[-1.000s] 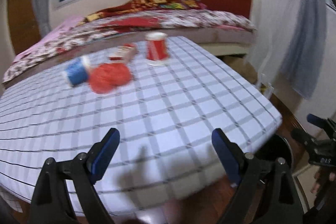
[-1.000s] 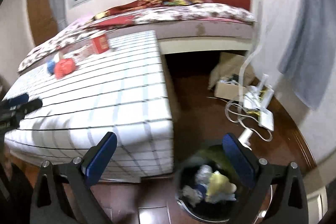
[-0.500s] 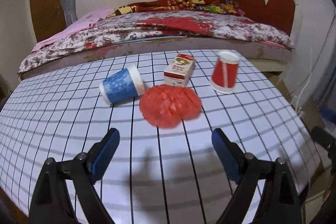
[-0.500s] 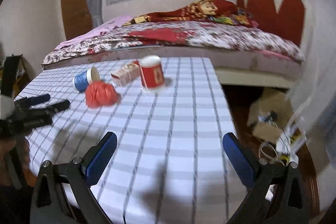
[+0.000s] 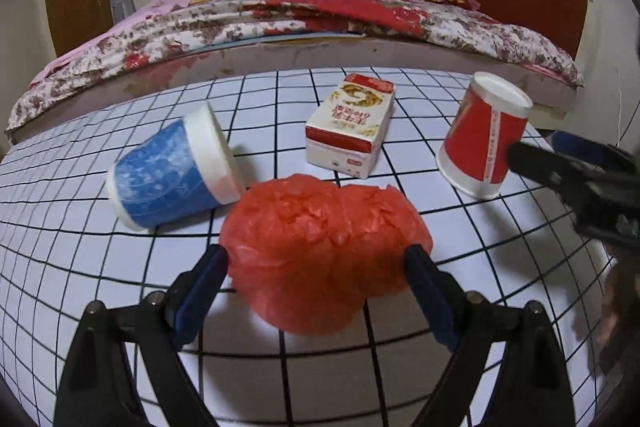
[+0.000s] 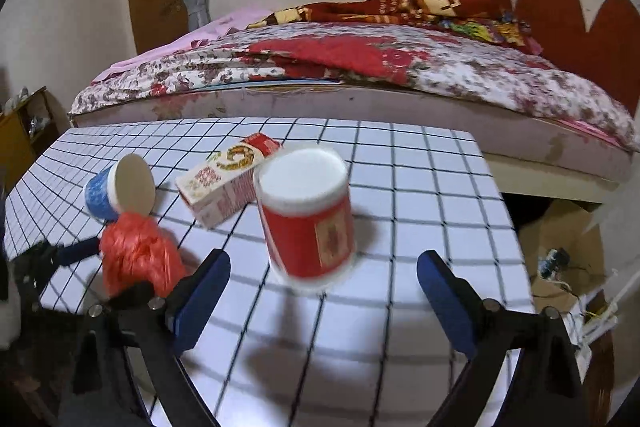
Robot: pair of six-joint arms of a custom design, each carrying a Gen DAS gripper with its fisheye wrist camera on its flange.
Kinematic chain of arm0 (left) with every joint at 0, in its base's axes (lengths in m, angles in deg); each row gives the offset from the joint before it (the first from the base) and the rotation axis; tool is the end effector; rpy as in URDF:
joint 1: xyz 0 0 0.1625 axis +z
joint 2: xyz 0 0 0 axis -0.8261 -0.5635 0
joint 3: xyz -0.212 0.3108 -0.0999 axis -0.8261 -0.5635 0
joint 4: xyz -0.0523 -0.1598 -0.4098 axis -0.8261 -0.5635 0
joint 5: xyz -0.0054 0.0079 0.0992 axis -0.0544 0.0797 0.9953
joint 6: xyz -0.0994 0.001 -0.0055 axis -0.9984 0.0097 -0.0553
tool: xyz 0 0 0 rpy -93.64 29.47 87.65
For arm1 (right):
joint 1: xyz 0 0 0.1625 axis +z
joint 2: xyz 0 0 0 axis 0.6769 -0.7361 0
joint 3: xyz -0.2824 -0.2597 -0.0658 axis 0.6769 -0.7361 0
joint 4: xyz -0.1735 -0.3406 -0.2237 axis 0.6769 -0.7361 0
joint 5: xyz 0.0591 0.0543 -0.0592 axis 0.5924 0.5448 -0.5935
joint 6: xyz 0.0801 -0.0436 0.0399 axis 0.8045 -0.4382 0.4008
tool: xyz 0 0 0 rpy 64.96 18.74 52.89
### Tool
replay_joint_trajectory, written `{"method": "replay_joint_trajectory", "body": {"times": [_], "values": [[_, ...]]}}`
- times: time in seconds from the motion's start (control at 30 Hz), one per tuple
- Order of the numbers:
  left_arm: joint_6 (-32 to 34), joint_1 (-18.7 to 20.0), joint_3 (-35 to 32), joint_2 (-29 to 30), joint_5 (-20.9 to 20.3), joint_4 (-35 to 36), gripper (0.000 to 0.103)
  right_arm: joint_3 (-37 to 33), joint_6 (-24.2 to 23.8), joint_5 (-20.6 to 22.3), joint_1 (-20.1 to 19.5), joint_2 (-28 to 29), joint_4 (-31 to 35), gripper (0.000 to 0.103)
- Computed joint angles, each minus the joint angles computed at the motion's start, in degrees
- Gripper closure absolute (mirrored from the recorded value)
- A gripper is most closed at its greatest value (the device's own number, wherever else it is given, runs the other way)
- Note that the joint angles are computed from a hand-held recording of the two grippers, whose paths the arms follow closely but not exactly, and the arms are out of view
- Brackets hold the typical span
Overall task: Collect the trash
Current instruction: 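Grasp the red plastic bag with the left tool while the right tool grasps the red-white cup, then carry the red bag and red-white cup over the black bin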
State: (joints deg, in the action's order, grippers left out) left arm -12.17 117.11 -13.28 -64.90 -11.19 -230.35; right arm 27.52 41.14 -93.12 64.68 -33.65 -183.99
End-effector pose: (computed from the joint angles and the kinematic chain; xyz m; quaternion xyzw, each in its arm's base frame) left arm -0.1828 -0.7578 0.2706 0.2153 0.8696 -0.3101 0.3183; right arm 0.3325 -0.8026 0.1511 0.2431 -0.8541 0.3501 0.2982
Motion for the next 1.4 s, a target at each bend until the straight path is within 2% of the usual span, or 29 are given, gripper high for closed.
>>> {"method": "replay_joint_trajectory", "body": {"times": [0.1,0.23,0.3,0.37,0.47,0.57,0.93,1.4], "values": [[0.11,-0.01,-1.20,0.58,-0.58,1.03,0.012,-5.40,1.55,1.87,-0.57,2.75,3.84,0.012],[0.08,0.44,-3.33,1.76,-2.45,3.24,0.013,-9.03,4.15,3.36,-1.17,4.43,8.23,0.040],[0.30,0.60,-4.18,2.31,-3.55,4.57,0.022,-7.79,4.25,3.50,-1.18,3.72,7.60,0.042],[0.74,0.67,-5.27,2.98,-4.47,6.32,0.047,-5.57,4.04,3.18,-1.12,2.45,6.22,0.042],[2.40,0.42,-4.33,2.58,-5.56,4.58,0.062,-1.70,2.87,2.88,-0.96,0.18,3.56,0.042],[2.12,0.40,-2.88,1.38,-7.74,3.93,0.071,2.91,2.34,3.02,-0.69,-2.67,0.57,0.043],[3.52,-2.28,6.48,-4.85,-7.50,-2.55,0.072,22.34,-0.58,1.66,1.48,-14.33,-12.29,0.043],[4.16,-8.39,20.66,-15.72,-8.38,-8.27,0.072,45.16,2.86,-1.99,4.40,-29.66,-24.90,0.043]]}}
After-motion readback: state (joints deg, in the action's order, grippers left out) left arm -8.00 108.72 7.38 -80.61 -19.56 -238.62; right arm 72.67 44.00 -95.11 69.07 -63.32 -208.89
